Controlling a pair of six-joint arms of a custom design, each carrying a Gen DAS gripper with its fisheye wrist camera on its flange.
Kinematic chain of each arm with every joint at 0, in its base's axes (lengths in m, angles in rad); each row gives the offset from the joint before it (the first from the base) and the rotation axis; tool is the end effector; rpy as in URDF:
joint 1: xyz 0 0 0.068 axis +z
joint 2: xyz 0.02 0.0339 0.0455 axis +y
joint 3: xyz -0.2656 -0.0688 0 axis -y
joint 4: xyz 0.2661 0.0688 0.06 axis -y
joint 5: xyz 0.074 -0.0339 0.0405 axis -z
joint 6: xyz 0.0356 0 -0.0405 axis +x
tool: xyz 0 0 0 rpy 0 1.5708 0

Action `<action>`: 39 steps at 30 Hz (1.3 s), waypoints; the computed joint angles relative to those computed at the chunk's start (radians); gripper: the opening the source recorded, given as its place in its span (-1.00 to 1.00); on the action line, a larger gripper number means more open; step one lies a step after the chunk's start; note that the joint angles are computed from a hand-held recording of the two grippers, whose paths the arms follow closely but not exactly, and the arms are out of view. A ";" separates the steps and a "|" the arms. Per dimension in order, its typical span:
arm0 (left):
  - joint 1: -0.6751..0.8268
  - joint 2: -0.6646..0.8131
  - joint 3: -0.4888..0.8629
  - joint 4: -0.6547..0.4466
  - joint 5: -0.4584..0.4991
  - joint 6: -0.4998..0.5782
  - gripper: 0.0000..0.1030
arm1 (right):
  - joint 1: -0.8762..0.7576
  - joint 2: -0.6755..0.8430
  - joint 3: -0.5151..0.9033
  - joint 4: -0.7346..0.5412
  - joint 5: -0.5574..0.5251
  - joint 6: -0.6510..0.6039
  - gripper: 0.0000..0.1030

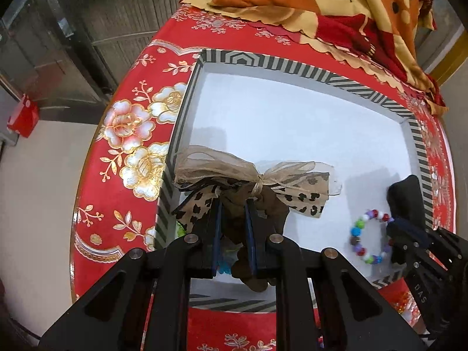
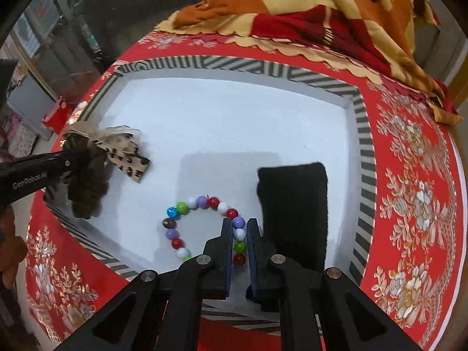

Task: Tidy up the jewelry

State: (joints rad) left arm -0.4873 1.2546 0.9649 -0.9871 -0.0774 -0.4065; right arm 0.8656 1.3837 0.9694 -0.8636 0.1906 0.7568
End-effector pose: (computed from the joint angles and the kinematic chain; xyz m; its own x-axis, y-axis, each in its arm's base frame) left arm 0.2145 -0.1106 0.2426 -0.9535 0.0592 -0.2954 0.0762 0.9960 -0.0466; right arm 0.1800 0.2011 0.2180 -0.9402 -0.0645 -0.3344 -0.0917 0.9936 0.0664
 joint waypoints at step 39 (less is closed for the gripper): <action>-0.747 -0.304 0.109 -0.477 -0.302 -0.759 -0.04 | 0.641 -0.420 0.038 -0.473 0.303 0.627 -0.22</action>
